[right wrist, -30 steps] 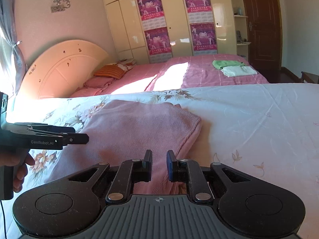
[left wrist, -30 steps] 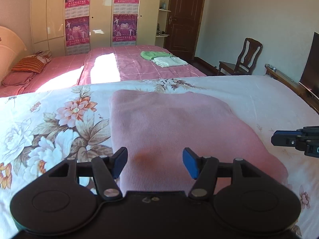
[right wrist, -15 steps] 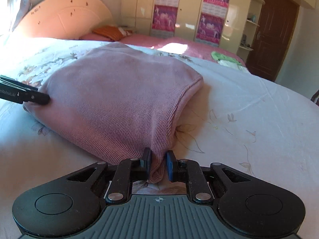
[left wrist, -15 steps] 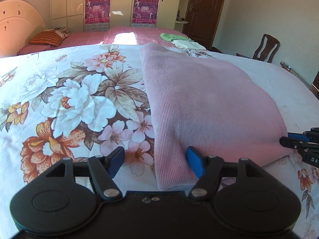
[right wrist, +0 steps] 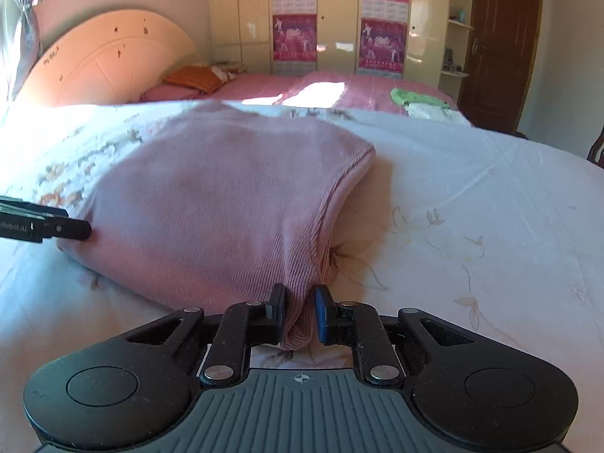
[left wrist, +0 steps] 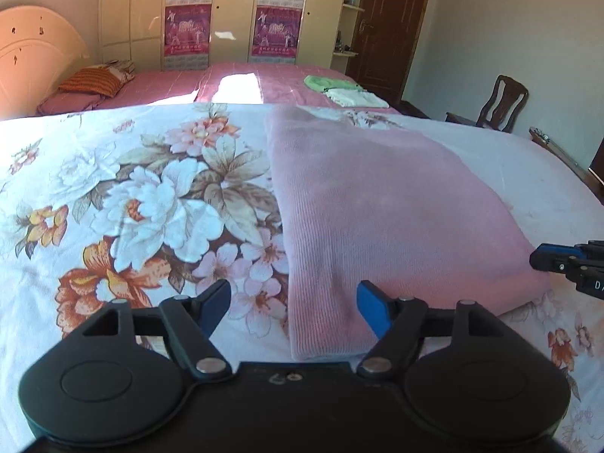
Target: Fold small clothes
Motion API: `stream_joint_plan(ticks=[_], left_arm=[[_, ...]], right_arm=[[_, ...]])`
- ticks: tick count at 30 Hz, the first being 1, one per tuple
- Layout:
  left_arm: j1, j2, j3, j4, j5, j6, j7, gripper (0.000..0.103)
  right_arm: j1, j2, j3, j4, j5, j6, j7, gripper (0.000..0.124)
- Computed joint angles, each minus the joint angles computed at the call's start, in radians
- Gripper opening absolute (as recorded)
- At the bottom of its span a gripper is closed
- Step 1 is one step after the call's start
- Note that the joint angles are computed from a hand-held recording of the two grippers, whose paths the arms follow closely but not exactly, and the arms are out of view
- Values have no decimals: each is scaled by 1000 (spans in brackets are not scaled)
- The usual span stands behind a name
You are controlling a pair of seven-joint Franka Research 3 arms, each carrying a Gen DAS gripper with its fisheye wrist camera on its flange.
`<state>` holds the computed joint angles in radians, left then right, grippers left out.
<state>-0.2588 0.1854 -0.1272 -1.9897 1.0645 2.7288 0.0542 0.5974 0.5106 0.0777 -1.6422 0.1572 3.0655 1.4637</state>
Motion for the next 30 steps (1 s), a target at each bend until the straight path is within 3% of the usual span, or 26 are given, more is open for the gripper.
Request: stream_joint_plan(ticks=[3, 5, 6, 7, 8, 9, 12, 14, 16, 18, 25, 28, 30], left_arm=[[6, 33, -4, 36, -41, 1, 42, 75], [15, 75, -26, 77, -168, -49, 182, 75], [10, 94, -24, 90, -196, -60, 212, 79], [-5, 95, -6, 87, -178, -53, 181, 80], [-8, 92, -4, 88, -197, -59, 190, 79], [-14, 83, 0, 85, -198, -62, 188, 77], [-31, 58, 24, 67, -126, -24, 120, 76], [-31, 62, 34, 78, -84, -2, 79, 83], [-20, 81, 34, 105, -91, 15, 76, 93], [0, 112, 22, 139, -152, 38, 143, 98], [7, 207, 51, 230, -283, 96, 253, 94], [2, 228, 58, 251, -324, 89, 306, 95], [-4, 235, 63, 257, -338, 85, 335, 97]], right_arm=[[5, 16, -5, 26, 5, 21, 6, 15], [26, 55, -39, 96, -1, -76, 42, 15], [6, 83, -20, 145, 5, -158, 44, 15], [-2, 94, -12, 162, 16, -184, 36, 20], [18, 90, -38, 155, -19, -164, 67, 31], [32, 73, -57, 130, -46, -135, 74, 34], [-49, 40, 38, 66, 11, -33, 32, 34], [-121, 48, 123, 71, 83, -13, -9, 37], [-181, 73, 185, 113, 164, -37, -20, 53], [-225, 117, 238, 189, 231, -99, -46, 58], [-248, 219, 250, 373, 356, -245, -129, 58], [-235, 247, 227, 418, 383, -260, -140, 58], [-221, 255, 215, 422, 389, -226, -153, 54]])
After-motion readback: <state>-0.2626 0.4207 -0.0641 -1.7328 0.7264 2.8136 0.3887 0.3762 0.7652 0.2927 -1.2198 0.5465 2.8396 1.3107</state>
